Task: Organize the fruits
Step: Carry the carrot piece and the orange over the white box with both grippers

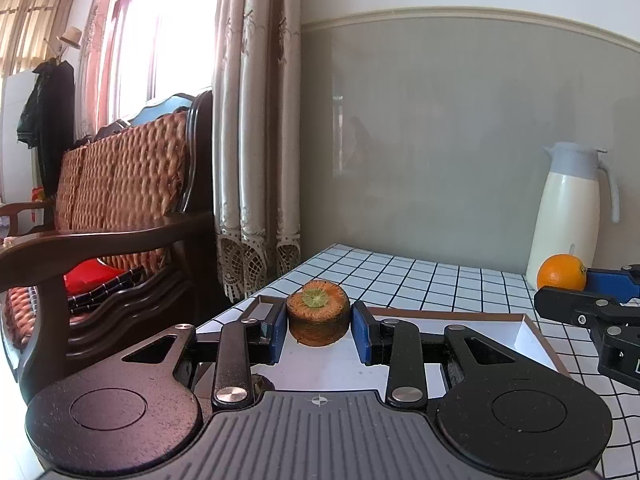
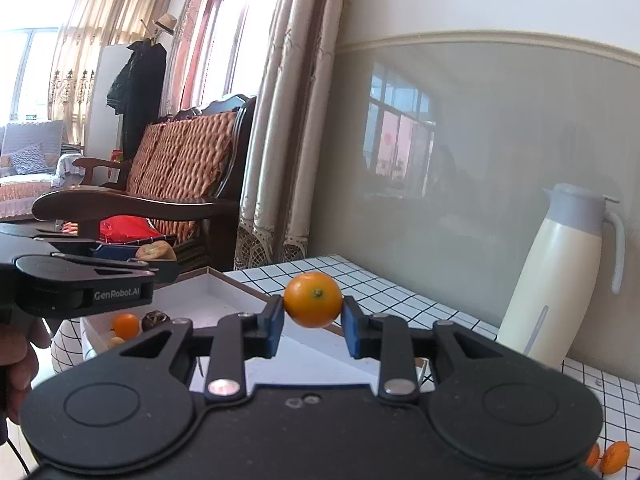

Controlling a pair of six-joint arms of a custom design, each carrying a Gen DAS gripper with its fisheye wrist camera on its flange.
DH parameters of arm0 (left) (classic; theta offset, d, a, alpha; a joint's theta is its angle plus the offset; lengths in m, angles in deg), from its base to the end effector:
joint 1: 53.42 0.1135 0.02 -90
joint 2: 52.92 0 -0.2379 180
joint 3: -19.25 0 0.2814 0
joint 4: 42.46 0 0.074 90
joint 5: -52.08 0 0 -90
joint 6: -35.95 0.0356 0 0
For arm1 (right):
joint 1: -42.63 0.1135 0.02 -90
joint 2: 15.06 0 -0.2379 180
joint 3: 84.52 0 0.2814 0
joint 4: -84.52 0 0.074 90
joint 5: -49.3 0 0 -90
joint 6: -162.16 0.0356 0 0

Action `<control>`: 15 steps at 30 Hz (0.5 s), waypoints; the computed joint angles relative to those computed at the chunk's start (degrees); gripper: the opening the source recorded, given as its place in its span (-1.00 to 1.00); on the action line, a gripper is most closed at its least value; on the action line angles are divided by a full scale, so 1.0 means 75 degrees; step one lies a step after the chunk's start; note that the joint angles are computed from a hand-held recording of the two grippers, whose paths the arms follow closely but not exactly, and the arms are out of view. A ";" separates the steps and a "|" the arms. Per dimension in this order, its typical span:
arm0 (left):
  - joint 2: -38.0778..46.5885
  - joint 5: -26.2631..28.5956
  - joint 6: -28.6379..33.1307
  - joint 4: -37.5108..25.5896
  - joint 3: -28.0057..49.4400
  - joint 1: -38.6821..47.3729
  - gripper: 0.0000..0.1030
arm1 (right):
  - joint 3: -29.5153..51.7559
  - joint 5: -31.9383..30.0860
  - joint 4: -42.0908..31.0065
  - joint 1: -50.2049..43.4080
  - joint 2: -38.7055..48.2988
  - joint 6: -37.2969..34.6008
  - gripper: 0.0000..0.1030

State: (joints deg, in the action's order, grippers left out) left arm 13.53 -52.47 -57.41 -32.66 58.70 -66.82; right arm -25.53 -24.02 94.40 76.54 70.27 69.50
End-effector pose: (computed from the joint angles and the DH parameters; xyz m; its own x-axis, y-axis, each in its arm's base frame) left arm 0.2738 -0.0560 0.1718 -0.2866 0.0100 -0.9580 -0.0260 0.9995 0.0182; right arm 0.3016 0.1904 0.1951 -0.2207 -0.2019 -0.9542 -0.3166 0.9402 -0.1257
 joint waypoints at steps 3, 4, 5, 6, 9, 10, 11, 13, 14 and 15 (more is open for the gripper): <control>0.0379 0.0058 0.0025 0.0050 0.0233 0.0063 -0.32 | 0.0135 -0.0082 -0.0049 -0.0092 0.0203 0.0026 -0.57; 0.0511 0.0097 0.0010 0.0072 0.0317 0.0101 -0.32 | 0.0225 -0.0112 -0.0100 -0.0134 0.0297 0.0026 -0.57; 0.0625 0.0108 -0.0005 0.0087 0.0383 0.0118 -0.32 | 0.0274 -0.0145 -0.0155 -0.0171 0.0349 0.0038 -0.57; 0.0772 0.0124 -0.0015 0.0081 0.0488 0.0146 -0.32 | 0.0360 -0.0174 -0.0243 -0.0207 0.0417 0.0059 -0.57; 0.1121 0.0212 -0.0060 0.0017 0.0744 0.0236 -0.32 | 0.0539 -0.0187 -0.0483 -0.0300 0.0552 0.0126 -0.57; 0.1238 0.0223 -0.0062 -0.0008 0.0827 0.0262 -0.32 | 0.0588 -0.0221 -0.0527 -0.0351 0.0607 0.0148 -0.57; 0.1331 0.0231 -0.0063 0.0003 0.0878 0.0284 -0.32 | 0.0643 -0.0232 -0.0591 -0.0379 0.0648 0.0187 -0.57; 0.1526 0.0261 -0.0066 -0.0066 0.1027 0.0321 -0.32 | 0.0758 -0.0314 -0.0713 -0.0457 0.0743 0.0234 -0.57; 0.1611 0.0278 -0.0079 -0.0102 0.1090 0.0335 -0.32 | 0.0810 -0.0326 -0.0751 -0.0478 0.0785 0.0245 -0.57; 0.1680 0.0300 -0.0076 -0.0124 0.1137 0.0352 -0.32 | 0.0855 -0.0334 -0.0791 -0.0492 0.0826 0.0258 -0.57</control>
